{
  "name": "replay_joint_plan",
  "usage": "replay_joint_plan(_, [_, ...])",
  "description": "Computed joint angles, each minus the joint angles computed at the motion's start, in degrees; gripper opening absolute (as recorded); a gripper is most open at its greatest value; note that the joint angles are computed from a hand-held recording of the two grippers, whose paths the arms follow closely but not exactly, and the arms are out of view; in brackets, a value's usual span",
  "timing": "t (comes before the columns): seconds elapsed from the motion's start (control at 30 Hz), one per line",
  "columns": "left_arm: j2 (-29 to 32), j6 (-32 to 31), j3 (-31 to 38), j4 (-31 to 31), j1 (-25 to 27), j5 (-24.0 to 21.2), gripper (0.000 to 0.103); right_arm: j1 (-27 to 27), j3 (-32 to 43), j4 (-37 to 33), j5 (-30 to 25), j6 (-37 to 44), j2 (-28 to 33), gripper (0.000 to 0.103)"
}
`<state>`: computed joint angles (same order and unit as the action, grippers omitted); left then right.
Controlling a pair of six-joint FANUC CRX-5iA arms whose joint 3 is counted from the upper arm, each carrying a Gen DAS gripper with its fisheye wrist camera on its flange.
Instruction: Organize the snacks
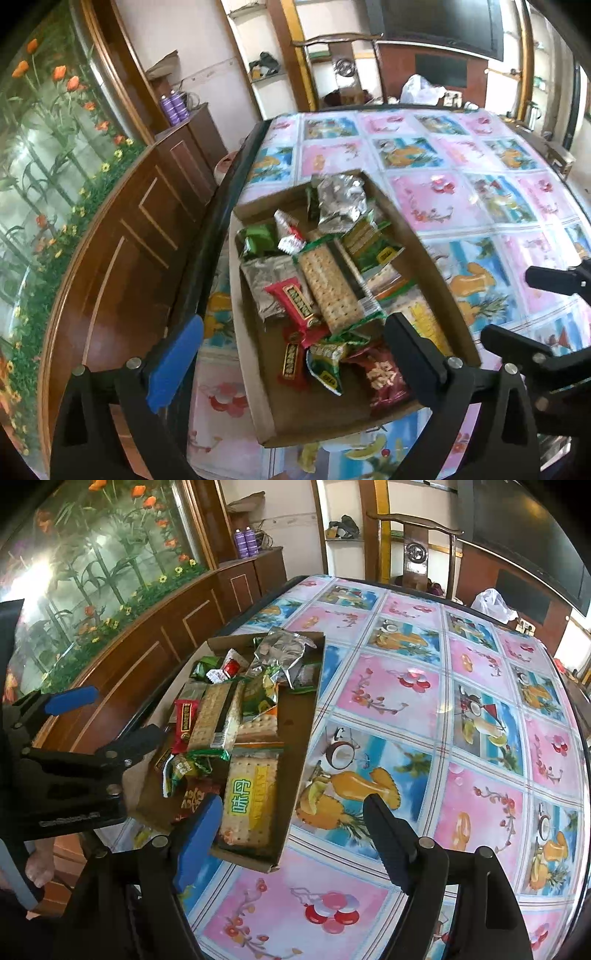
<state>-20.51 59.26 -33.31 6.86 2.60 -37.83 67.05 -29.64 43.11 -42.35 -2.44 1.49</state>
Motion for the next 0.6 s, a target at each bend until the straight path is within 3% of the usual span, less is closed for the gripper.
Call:
replay_joint_plan(0.2, [-1.21, -2.48, 0.60, -0.02, -0.18, -0.77, 0.099, -0.10, -1.09, 1.50, -0.50, -2.75, -0.92, 0.082])
replay_joint_plan(0.33, [-0.27, -0.28, 1.90, -1.31, -0.30, -1.97, 0.099, -0.26, -1.38, 1.89, -0.53, -3.31, -1.16, 0.083])
replay_joint_plan(0.6, [1.05, 11.17, 4.45, -12.71, -3.64, -2.10, 0.099, -0.19, -0.27, 1.50, -0.25, -0.31, -0.12, 0.083])
